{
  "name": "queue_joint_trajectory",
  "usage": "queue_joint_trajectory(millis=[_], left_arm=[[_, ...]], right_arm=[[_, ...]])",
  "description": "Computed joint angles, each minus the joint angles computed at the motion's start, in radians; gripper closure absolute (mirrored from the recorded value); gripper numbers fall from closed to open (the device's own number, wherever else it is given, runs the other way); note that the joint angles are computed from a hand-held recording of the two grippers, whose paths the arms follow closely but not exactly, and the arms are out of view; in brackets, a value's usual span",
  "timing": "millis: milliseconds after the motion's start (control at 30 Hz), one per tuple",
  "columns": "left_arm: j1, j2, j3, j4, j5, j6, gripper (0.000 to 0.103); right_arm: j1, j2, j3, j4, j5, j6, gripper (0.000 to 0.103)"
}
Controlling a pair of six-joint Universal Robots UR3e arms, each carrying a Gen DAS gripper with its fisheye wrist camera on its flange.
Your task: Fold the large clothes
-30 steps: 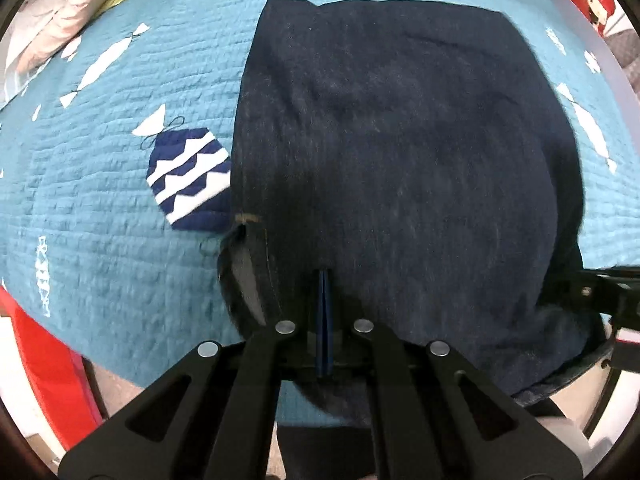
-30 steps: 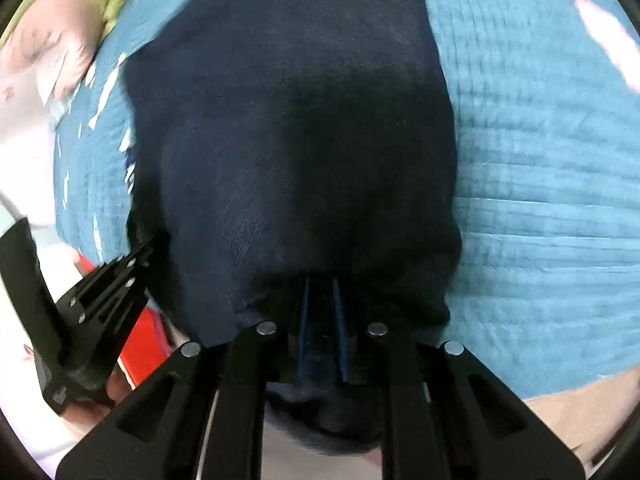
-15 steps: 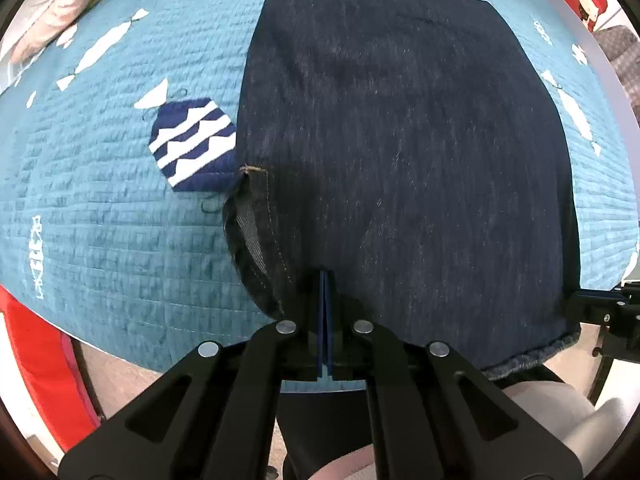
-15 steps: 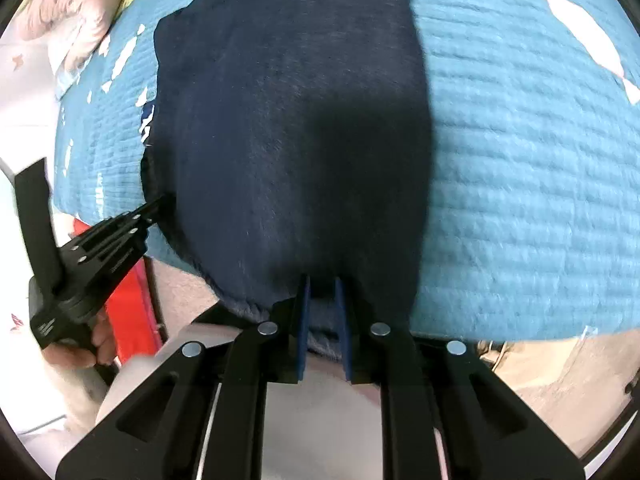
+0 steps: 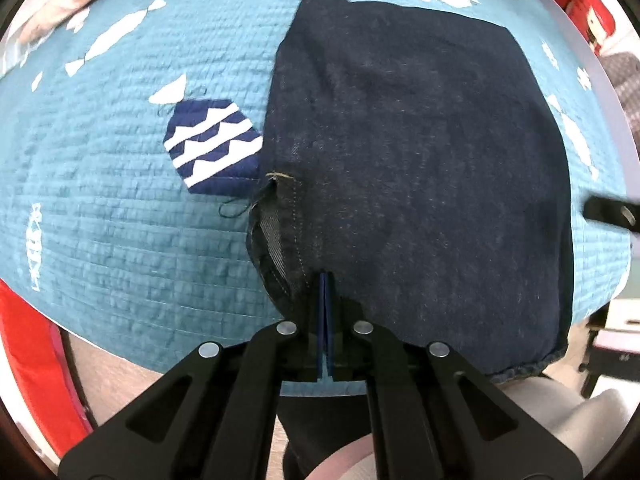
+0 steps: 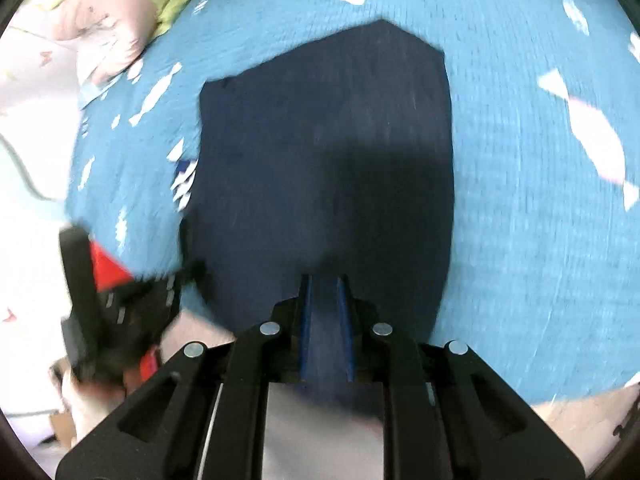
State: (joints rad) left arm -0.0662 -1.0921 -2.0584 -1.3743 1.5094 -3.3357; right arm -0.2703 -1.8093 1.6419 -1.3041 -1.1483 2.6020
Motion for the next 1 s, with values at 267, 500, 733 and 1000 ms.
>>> queue_joint_trajectory(millis=[267,500,733,1000], left_arm=[[0.002,-0.103,-0.014,0.136,0.024,-0.004,0.101],[0.016,-0.262,0.023,0.258,0.034,0.000,0.101],[-0.073,-0.276,0.064,0.232,0.104,-0.073,0.100],[-0.113,-0.312,0.101,0.222,0.139,-0.101,0.100]], right_arm=[[0.089,0.221,-0.002,-0.124,-0.012,0.107,0.093],[0.017,0.149,-0.198,0.062,0.020,0.007,0.087],[-0.081,0.285,-0.096,-0.160,0.045,0.061,0.095],[-0.229,0.165,-0.111,0.070,0.102,-0.121,0.080]])
